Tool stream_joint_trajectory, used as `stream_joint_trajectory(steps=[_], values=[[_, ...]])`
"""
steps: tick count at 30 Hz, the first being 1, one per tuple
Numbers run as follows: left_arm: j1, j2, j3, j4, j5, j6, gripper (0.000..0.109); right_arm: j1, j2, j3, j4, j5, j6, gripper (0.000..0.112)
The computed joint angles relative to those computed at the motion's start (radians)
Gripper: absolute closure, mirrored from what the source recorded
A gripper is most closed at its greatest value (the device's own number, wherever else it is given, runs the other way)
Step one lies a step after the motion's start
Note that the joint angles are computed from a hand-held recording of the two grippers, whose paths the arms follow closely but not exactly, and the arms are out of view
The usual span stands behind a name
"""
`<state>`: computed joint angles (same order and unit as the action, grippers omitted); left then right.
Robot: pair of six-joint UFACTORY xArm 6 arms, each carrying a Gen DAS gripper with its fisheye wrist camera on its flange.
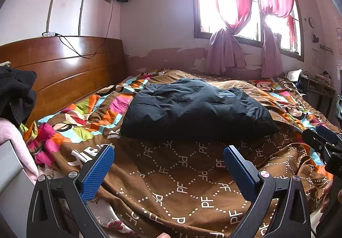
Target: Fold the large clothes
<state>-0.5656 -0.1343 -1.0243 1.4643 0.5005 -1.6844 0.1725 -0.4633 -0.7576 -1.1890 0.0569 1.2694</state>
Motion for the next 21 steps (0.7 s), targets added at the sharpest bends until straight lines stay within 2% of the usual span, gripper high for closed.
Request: stream_joint_trajectory(steps=[21], values=[[-0.003, -0.003, 0.004, -0.011, 0.012, 0.006, 0.006, 0.009, -0.006, -0.001, -0.034, 0.015, 0.040, 0.011]])
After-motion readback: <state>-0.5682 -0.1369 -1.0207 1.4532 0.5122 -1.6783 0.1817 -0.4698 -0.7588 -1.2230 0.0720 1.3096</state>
